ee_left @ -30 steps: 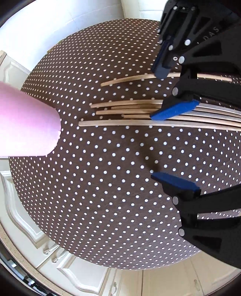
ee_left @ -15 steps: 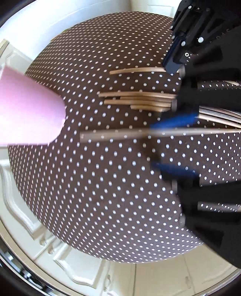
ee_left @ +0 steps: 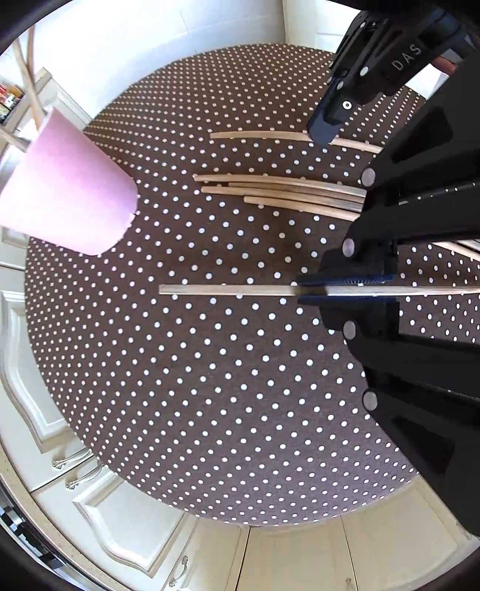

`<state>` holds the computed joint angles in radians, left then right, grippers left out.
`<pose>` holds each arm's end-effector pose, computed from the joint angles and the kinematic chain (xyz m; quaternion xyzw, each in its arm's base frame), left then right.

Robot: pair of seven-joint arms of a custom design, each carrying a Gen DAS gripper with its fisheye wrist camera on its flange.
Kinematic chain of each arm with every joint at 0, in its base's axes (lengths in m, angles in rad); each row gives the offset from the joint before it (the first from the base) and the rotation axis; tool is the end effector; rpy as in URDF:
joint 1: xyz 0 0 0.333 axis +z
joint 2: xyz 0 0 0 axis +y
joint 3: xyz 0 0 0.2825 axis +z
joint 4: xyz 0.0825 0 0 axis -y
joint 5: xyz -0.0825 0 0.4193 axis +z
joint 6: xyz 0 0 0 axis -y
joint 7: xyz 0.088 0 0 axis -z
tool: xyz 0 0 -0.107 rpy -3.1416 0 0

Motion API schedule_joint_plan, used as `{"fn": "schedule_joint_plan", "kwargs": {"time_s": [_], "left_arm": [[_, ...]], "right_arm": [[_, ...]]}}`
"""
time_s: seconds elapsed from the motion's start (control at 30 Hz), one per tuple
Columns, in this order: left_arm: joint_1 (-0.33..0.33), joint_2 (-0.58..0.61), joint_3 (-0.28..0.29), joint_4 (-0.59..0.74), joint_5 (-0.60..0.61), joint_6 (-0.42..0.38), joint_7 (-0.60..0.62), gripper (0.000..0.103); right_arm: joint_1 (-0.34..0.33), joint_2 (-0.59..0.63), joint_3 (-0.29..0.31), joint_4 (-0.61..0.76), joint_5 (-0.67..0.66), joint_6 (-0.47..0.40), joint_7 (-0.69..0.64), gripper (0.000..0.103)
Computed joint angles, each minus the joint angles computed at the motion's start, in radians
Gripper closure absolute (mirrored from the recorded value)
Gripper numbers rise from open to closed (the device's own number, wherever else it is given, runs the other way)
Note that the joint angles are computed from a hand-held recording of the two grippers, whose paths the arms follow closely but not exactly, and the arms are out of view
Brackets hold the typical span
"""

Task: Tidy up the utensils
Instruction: 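Lift and carry both held chopsticks upright over the pink cup, then lower both chopsticks into the pink cup and open both grippers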

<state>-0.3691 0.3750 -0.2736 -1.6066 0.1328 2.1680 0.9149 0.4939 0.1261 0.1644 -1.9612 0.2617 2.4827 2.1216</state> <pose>0.5771 -0.4022 0.3935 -0.6956 0.7113 -0.0983 0.0235 0.5122 0.3919 0.4036 -0.6636 0.7141 0.0717 0.2111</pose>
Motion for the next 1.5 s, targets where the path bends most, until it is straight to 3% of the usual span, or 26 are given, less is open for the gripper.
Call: {"fn": "schedule_joint_plan", "kwargs": {"time_s": [0.1, 0.33, 0.67, 1.03, 1.37, 1.5], "left_arm": [[0.033, -0.112, -0.002, -0.112, -0.033, 0.054, 0.026, 0.097], [0.058, -0.254, 0.012, -0.243, -0.021, 0.19, 0.027, 0.097], [0.068, -0.341, 0.02, -0.272, 0.064, 0.31, -0.053, 0.097], [0.047, -0.272, 0.031, -0.115, 0.265, 0.386, -0.197, 0.097], [0.007, -0.186, 0.068, 0.075, 0.489, 0.41, -0.342, 0.097], [-0.028, -0.13, 0.089, 0.18, 0.585, 0.382, -0.379, 0.097]], "right_arm": [[0.01, -0.007, -0.001, 0.008, -0.039, 0.021, 0.023, 0.098], [0.033, -0.031, -0.006, 0.037, -0.2, 0.1, 0.104, 0.098], [0.034, -0.067, -0.012, 0.072, -0.394, 0.142, 0.224, 0.098], [-0.005, -0.117, -0.009, 0.114, -0.547, 0.198, 0.306, 0.098], [-0.033, -0.119, -0.01, 0.19, -0.628, 0.222, 0.297, 0.098], [-0.035, -0.101, -0.014, 0.228, -0.641, 0.207, 0.279, 0.098]]}}
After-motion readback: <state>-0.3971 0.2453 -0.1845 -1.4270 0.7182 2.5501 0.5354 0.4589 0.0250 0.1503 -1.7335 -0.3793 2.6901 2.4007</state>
